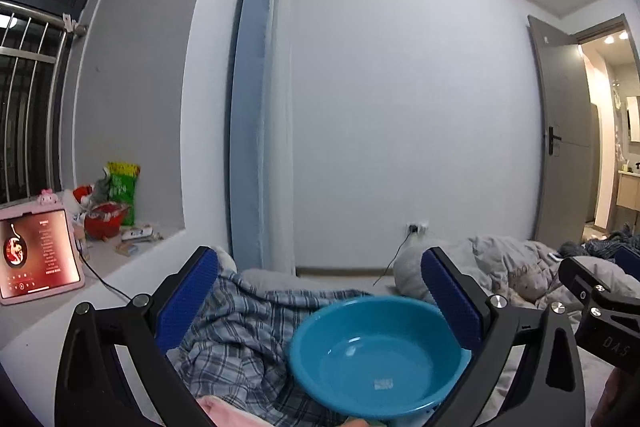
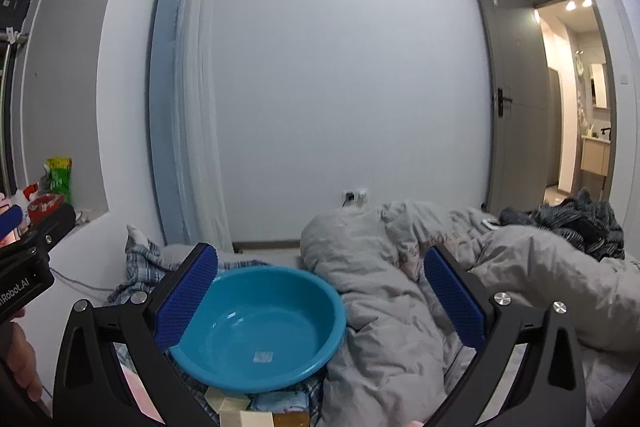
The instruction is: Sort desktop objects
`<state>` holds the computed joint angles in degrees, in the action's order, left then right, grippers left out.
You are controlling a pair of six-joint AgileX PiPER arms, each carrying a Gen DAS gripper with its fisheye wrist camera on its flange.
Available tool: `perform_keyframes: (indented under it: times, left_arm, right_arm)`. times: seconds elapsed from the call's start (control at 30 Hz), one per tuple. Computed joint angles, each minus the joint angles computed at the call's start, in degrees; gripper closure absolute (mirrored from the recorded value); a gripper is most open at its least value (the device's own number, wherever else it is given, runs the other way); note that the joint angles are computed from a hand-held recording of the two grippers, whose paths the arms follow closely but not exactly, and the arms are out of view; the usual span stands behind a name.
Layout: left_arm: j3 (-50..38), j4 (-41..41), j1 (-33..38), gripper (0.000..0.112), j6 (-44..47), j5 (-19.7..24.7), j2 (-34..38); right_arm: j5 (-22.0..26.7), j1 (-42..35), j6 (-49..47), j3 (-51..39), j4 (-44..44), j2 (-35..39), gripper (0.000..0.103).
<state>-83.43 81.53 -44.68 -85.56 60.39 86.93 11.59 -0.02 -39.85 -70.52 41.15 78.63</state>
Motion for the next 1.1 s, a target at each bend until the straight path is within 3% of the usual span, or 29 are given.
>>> perform_keyframes:
  times: [0.07,0.17,0.43,0.57,0.77,0.87,0.97,1.1]
  left_arm:
    - [0.65,-0.37,0.1,0.009,-0.06,-1.85,-0.96]
    - [0.89,-0.6,0.03,0.009,-0.3,-2.2,-1.13]
    - [-2.23,1.15,-1.65,0.009,2.68,4.94,2.89]
    - [-2.36,-3.31,0.28,0.009,3.24,-0.11,1.25]
    - [-4.71,-7.26,0.95,0.009,7.85,-0.44,2.29]
    - [-4.21,-13.11,3.71,0.009,8.88,-5.63,0.7]
    - [-3.45,-16.76,5.77,0.009,10.38,-9.45,-0.5]
    - [-5.21,-18.36,6.5,0.009,12.92,-8.09,0.68]
  right_arm:
    - [2.13,-1.07,-5.51,-0.22,6.33,-0.45,0.001]
    - [3.7,-1.86,-7.42,-0.38,8.92,-0.87,0.001]
    - [0.18,-0.87,-6.21,1.03,7.78,-2.1,0.001]
    - [1.45,-1.3,-6.41,0.72,7.99,-2.23,0.001]
    - [4.41,-3.49,-15.45,1.06,19.44,-2.74,0.001]
    - [2.75,-3.13,-11.02,0.99,16.45,-2.57,0.001]
    - [3.57,-3.94,-14.11,1.12,20.16,-2.75,0.001]
    - [5.14,-4.84,-17.31,1.02,24.26,-2.73,0.001]
